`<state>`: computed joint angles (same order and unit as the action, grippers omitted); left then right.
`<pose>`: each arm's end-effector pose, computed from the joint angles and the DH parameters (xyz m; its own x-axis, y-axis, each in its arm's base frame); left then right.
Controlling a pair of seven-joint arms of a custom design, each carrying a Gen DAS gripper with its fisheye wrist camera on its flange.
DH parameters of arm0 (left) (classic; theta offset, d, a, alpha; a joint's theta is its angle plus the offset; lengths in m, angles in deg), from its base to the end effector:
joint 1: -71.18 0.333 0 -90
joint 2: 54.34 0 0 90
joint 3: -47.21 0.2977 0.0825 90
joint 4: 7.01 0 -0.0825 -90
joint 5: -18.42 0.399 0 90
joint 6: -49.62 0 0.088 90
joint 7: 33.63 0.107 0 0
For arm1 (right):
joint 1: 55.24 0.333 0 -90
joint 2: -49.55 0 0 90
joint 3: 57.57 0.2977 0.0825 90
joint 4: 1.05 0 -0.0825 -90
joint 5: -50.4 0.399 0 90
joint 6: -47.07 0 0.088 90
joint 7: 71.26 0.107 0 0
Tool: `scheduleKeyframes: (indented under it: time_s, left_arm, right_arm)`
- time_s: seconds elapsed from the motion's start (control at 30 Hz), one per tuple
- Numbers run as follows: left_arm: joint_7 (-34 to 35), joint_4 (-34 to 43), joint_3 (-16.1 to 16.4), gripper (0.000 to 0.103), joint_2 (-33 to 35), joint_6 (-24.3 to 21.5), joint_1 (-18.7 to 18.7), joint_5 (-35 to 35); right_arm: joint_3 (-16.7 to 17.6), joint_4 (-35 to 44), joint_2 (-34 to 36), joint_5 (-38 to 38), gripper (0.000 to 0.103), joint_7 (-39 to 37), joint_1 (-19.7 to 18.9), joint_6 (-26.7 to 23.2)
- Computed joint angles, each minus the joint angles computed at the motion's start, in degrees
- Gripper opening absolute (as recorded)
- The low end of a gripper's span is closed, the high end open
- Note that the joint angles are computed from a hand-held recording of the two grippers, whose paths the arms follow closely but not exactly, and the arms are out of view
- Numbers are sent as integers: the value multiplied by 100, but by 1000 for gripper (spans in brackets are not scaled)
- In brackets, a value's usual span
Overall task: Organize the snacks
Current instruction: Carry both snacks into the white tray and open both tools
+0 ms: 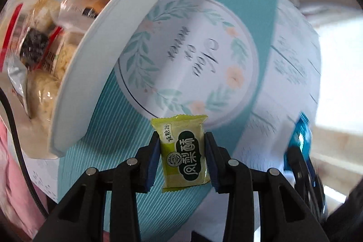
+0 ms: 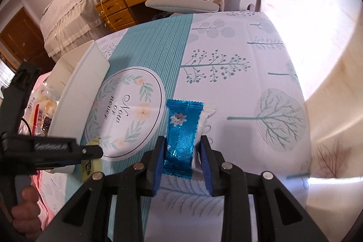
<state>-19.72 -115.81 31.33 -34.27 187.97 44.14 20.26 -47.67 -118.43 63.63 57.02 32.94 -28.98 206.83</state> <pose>0.4796 -0.4339 0.3152 0.5411 -0.8194 0.1893 -0.8368 -0.5470 0.0239 0.5173 0.3667 0.3486 0.3097 -0.9203 -0.2389 -0.8868 -0.1889 -0.4218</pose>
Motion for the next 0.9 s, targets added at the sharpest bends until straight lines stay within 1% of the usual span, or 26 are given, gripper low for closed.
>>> scheduleKeyframes:
  time_s: [0.07, 0.2, 0.33, 0.43, 0.63, 0.9]
  left_arm:
    - [386, -306, -97, 36, -320, 74, 56, -21]
    - [1045, -611, -204, 36, -783, 160, 130, -128]
    - [1835, -763, -163, 36, -1264, 10, 311, -242]
    - [2224, -1058, -147, 36, -1630, 97, 383, -323]
    - [2922, -1822, -79, 36, -2608, 364, 498, -438]
    - [3763, -2637, 116, 36, -3552, 725, 649, -720]
  right_arm:
    - [-19, -127, -142, -18, 30, 188, 55, 21]
    - [-32, -333, -373, -131, 30, 545, 166, 58]
    - [-16, -419, -507, -290, 30, 947, 284, 27]
    - [22, -430, -567, -422, 30, 1251, 391, -3]
    - [82, -291, -558, -706, 30, 1861, 619, -6]
    - [32, 276, -222, -1486, 30, 2919, 1087, -17]
